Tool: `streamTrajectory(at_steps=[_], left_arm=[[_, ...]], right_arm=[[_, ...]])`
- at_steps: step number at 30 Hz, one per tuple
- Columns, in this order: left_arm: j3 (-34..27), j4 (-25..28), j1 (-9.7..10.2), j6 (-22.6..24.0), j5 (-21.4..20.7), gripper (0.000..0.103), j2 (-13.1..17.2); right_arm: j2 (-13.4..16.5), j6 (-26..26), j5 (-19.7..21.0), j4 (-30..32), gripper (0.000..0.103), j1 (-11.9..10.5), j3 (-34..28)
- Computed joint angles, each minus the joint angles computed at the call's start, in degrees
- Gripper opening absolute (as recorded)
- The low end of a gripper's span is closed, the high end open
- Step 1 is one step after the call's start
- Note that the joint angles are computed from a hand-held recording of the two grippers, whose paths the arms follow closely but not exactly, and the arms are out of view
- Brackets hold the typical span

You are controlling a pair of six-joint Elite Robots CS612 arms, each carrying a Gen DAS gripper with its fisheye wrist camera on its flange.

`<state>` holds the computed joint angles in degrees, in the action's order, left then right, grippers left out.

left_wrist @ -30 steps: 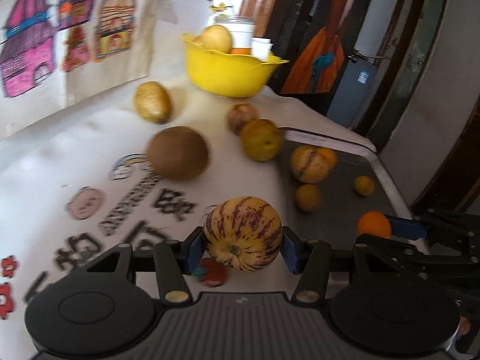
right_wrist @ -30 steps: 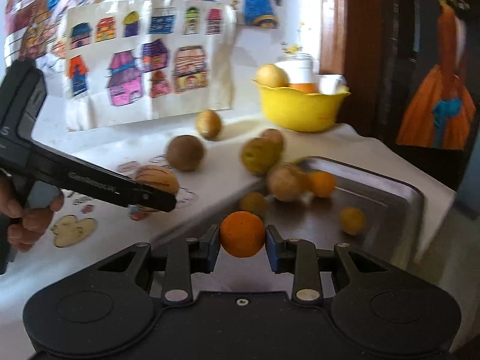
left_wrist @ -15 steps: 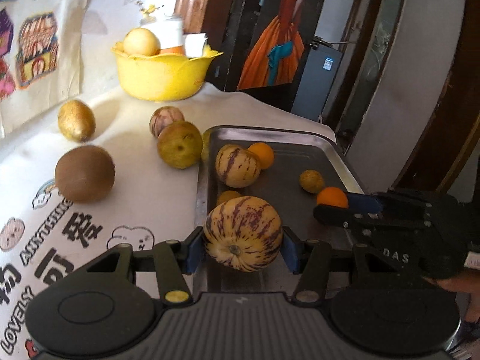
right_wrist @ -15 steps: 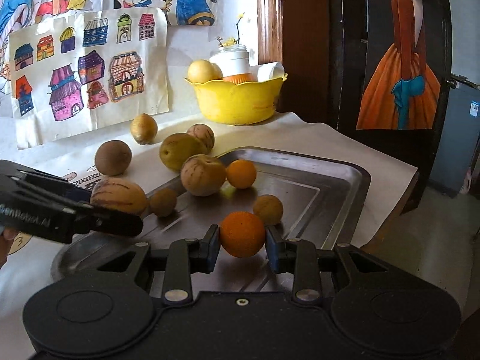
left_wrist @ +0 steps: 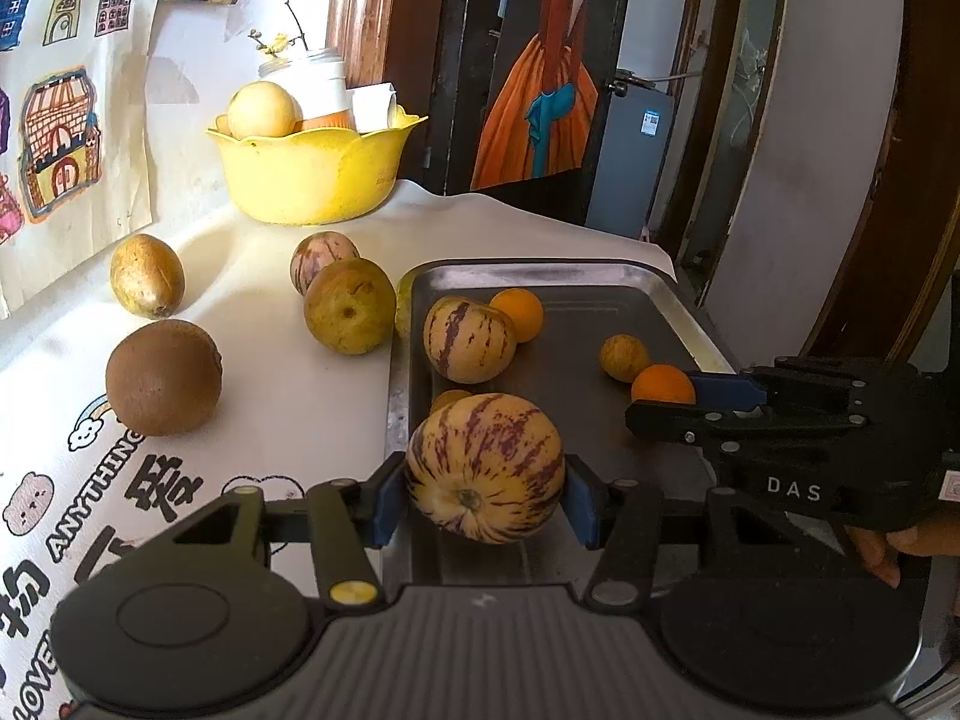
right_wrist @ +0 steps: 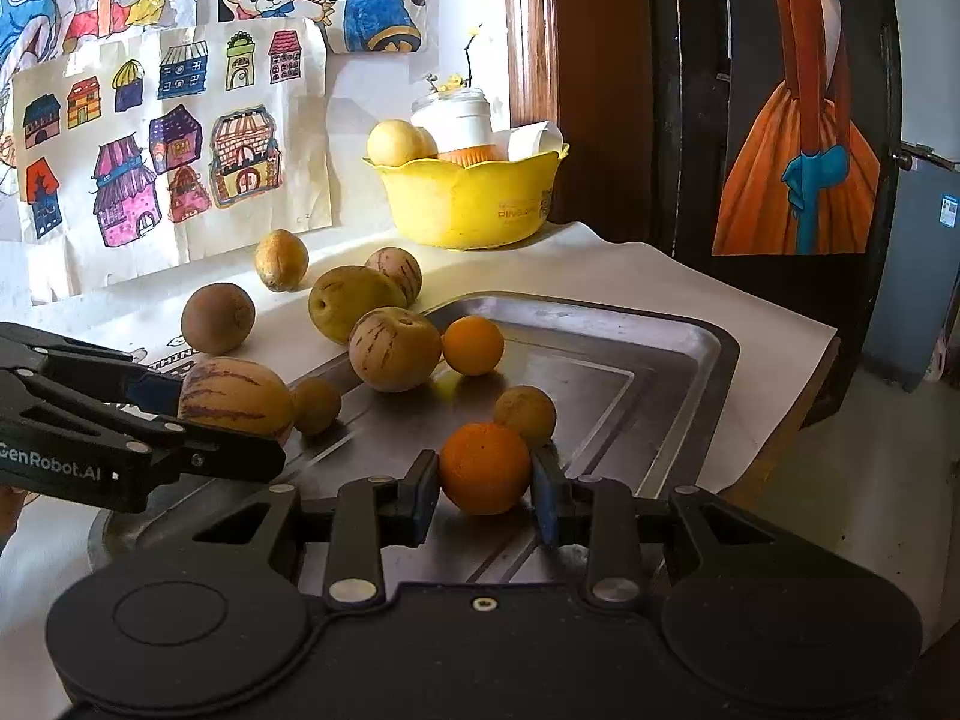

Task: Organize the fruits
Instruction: 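Carry the pepino with the left tool while the right tool carries the orange over the tray, then open the left tool to drop the pepino while the right tool releases the orange into the tray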

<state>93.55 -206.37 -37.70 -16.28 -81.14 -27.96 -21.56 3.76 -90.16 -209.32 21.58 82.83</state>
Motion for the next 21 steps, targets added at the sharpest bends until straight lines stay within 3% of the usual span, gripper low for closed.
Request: streamTrajectory(at_steps=[8, 15, 19, 21], left_arm=[[0.9, -0.2, 0.42, -3.7, -1.4, 0.062, -0.7], [3.3, -4.3, -0.04, -5.7, 1.3, 0.085, -1.5], [4.9, -6.8, -0.81, -6.3, 4.9, 0.102, -2.4], [5.8, -7.7, -1.26, -5.9, 6.8, 0.102, -2.8]], right_arm=[[-0.8, 0.1, -1.4, -0.5, 0.041, 0.4, 1.6], [-2.3, 0.3, -3.1, -2.0, 0.053, 1.1, 4.1], [-3.3, 1.4, -3.1, -3.6, 0.069, 1.6, 5.9], [-3.8, 1.6, -3.0, -4.5, 0.076, 1.9, 6.9]])
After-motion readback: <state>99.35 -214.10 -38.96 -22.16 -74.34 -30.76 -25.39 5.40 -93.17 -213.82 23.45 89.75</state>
